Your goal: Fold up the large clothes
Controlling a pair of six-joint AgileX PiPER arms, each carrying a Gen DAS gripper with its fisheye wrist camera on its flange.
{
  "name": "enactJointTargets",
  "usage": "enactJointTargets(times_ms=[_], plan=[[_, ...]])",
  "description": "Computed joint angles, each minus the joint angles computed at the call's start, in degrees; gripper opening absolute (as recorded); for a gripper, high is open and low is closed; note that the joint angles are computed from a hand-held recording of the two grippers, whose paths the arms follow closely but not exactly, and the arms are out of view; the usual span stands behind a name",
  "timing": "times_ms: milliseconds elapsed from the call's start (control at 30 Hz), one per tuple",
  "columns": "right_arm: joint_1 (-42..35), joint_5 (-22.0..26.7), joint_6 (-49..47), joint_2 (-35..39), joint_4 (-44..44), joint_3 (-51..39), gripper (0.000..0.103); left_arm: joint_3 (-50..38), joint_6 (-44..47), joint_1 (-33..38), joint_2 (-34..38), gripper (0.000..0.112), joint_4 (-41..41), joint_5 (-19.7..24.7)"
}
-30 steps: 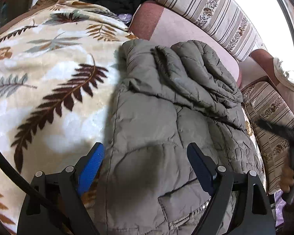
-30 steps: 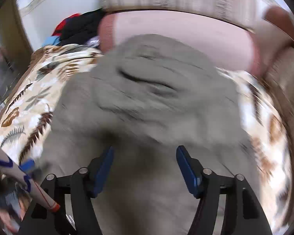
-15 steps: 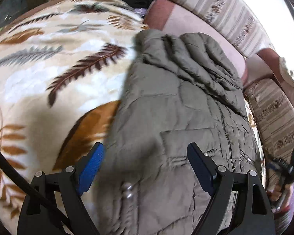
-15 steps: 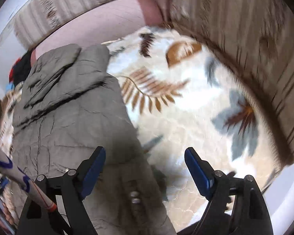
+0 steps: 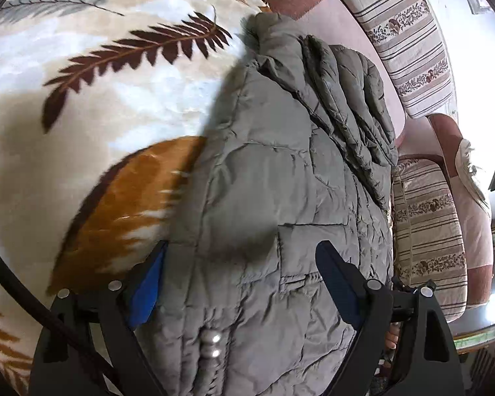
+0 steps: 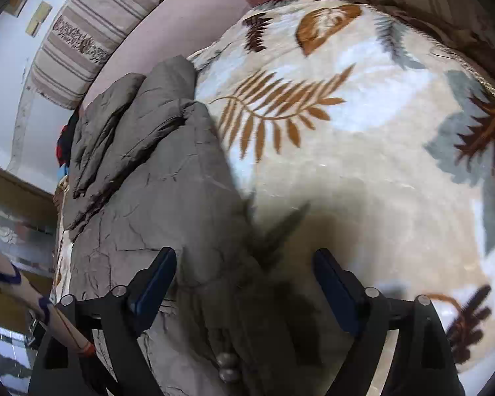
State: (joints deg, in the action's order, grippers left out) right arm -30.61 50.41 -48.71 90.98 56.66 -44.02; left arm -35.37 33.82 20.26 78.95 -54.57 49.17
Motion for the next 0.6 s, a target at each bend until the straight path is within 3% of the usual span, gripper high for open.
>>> enactJointTargets(times_ms=[133,400,533,600], plan=[[-0.3,4.8,-2.4,4.0,3.2,-1.6,0.09,2.2,3.9,1.7,-0.6,0.088,-3.7,1.6],[-2.4,13.4,-8.1,5.7,4.8,0.5,0.086,11.1,16.8,11.5,-3.9,0.088,-9.0,14.5],[-2.8,15.9,-10.3,4.3,3.8,3.6,0.08,15.7,23.0,11.4,-3.7,0.088,-12.8,19.3],[-3.2,16.4,-11.5,2.6,2.6,5.7,0.08,17.3,24.6,7.9,-3.4,0.088,-15.2,19.0]])
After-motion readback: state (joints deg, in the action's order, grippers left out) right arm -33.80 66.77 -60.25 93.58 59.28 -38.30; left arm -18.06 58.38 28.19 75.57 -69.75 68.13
